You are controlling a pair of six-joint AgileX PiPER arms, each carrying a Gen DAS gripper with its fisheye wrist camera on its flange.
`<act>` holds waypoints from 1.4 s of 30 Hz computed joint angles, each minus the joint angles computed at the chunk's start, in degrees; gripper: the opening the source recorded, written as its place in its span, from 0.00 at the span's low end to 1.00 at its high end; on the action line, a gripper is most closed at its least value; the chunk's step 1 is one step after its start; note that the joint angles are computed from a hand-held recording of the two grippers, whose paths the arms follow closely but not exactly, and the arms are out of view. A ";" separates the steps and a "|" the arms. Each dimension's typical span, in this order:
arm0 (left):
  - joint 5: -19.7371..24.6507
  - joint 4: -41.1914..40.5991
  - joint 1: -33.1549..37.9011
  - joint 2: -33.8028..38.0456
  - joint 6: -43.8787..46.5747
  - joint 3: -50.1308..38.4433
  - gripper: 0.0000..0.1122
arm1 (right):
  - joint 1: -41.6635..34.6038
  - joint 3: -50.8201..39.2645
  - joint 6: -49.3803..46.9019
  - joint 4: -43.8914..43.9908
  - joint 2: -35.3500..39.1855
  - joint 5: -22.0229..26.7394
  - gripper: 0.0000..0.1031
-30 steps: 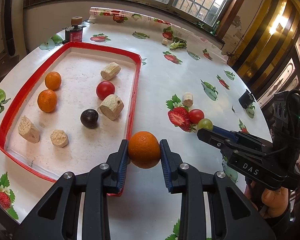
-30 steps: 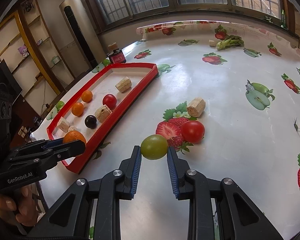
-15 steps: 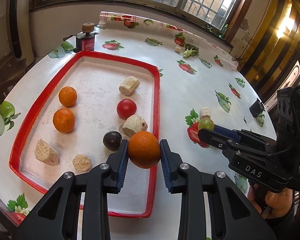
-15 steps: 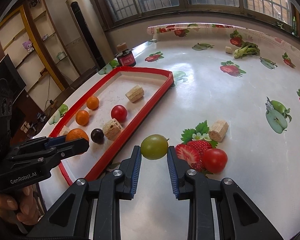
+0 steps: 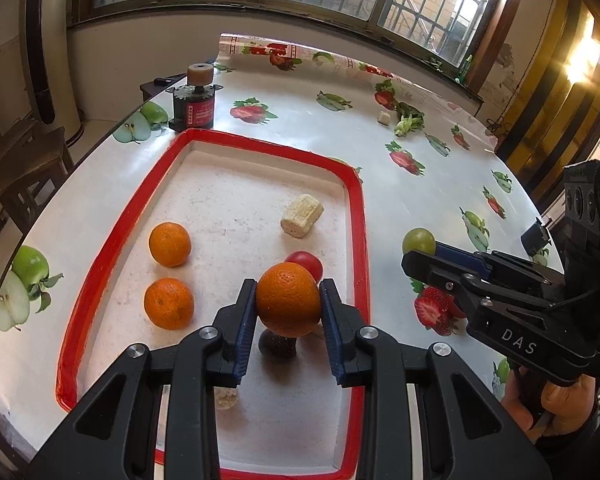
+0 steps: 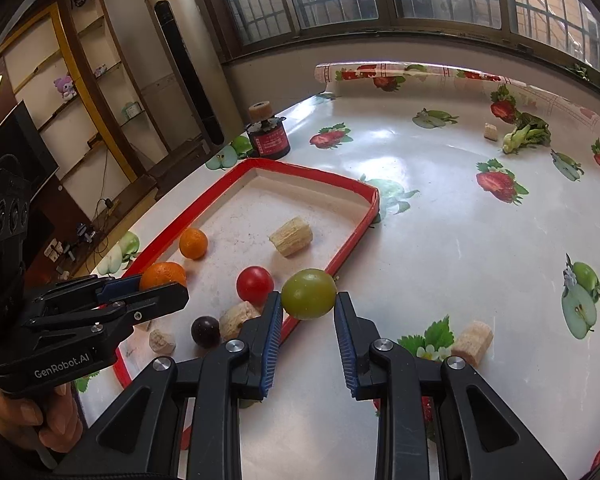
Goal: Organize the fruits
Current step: 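Carry the orange in the left tool and the grape in the right tool over the tray, then lower the orange in the left tool while the right tool lowers the grape into the tray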
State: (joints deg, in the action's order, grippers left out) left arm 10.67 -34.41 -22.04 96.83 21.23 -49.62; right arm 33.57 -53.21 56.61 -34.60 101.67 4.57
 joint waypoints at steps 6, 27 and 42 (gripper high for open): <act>1.86 1.41 2.12 3.10 -0.17 -4.32 0.25 | -1.08 -5.30 -21.09 20.17 3.73 1.64 0.26; 14.36 24.10 5.57 24.01 -21.93 -33.46 0.25 | -4.85 -40.47 -40.88 36.04 26.40 19.67 0.26; 16.29 28.75 5.14 27.11 -27.20 -35.57 0.34 | -5.12 -42.25 -40.06 34.20 29.11 20.73 0.33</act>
